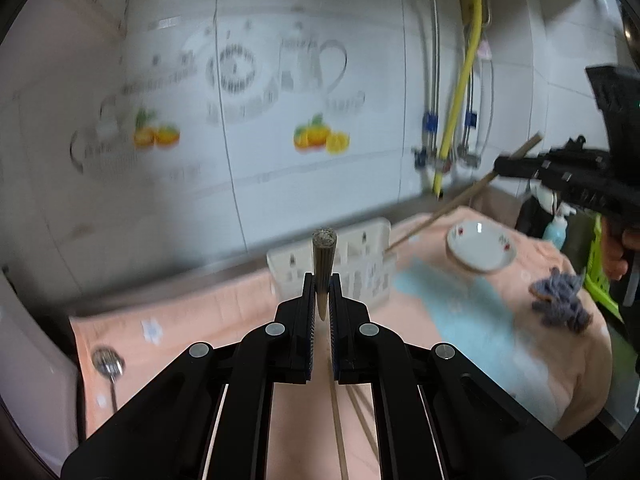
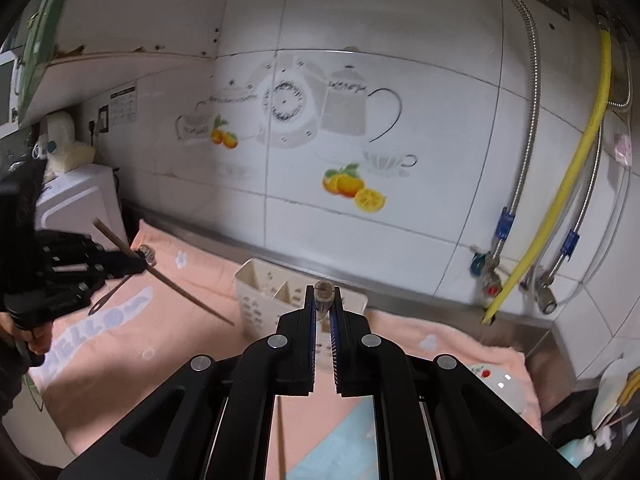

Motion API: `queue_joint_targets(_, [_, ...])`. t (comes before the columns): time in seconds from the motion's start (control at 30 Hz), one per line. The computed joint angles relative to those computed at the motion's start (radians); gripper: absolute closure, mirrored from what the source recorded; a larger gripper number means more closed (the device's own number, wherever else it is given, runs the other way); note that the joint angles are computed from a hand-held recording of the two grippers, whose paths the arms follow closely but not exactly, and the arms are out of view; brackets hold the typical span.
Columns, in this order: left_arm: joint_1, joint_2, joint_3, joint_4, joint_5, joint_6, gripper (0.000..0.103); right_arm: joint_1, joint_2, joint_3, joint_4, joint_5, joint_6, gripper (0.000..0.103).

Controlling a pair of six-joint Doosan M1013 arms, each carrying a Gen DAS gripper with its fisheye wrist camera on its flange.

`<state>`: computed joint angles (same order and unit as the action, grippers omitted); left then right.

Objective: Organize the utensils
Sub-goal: 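Drop the left tool's chopstick into the holder while the right tool releases its own there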

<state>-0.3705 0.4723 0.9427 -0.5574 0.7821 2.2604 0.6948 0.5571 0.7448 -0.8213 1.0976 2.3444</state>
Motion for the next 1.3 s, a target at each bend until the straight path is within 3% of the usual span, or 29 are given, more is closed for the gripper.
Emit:
queue_joint_targets(0.17, [-0.020, 0.033, -0.089, 0.043, -0.022, -0.022, 0.097, -0.023, 0.037, -0.068, 0.029, 0.039, -0.032, 0.097])
queue_joint_targets(0.3, [-0.035, 0.085, -0.184, 0.127, 0.010, -0.095, 0.097, -0.046, 0.071, -0.120, 0.077, 0.076, -0.068, 0.097])
queue_joint_targets(0.6, [-0.043, 0.254, -0.453, 0.234, 0.239, -0.248, 0.097, -0.086, 0.114, -0.164, 0.168, 0.118, -0.105, 0.097])
queue_joint_targets(0.77, [-0.046, 0.311, -0.542, 0.256, 0.314, -0.289, 0.097, -0.099, 0.130, -0.178, 0.195, 0.128, -0.103, 0.097])
queue_joint_targets(0.9, [-0.048, 0.328, -0.565, 0.257, 0.342, -0.294, 0.097, -0.104, 0.132, -0.173, 0.204, 0.124, -0.091, 0.096])
queue_joint_targets(1.1, [-0.046, 0.303, -0.515, 0.247, 0.306, -0.287, 0.095, -0.101, 0.111, -0.135, 0.187, 0.090, -0.061, 0.096])
queue_joint_targets(1.2, [-0.042, 0.275, -0.466, 0.233, 0.273, -0.275, 0.093, -0.093, 0.097, -0.113, 0.164, 0.074, -0.041, 0.089])
queue_joint_targets(1.27, [-0.040, 0.250, -0.422, 0.230, 0.244, -0.273, 0.081, -0.086, 0.082, -0.090, 0.146, 0.058, -0.024, 0.085])
queue_joint_targets(1.3, [-0.039, 0.233, -0.392, 0.224, 0.225, -0.268, 0.080, -0.080, 0.072, -0.073, 0.136, 0.047, -0.012, 0.083])
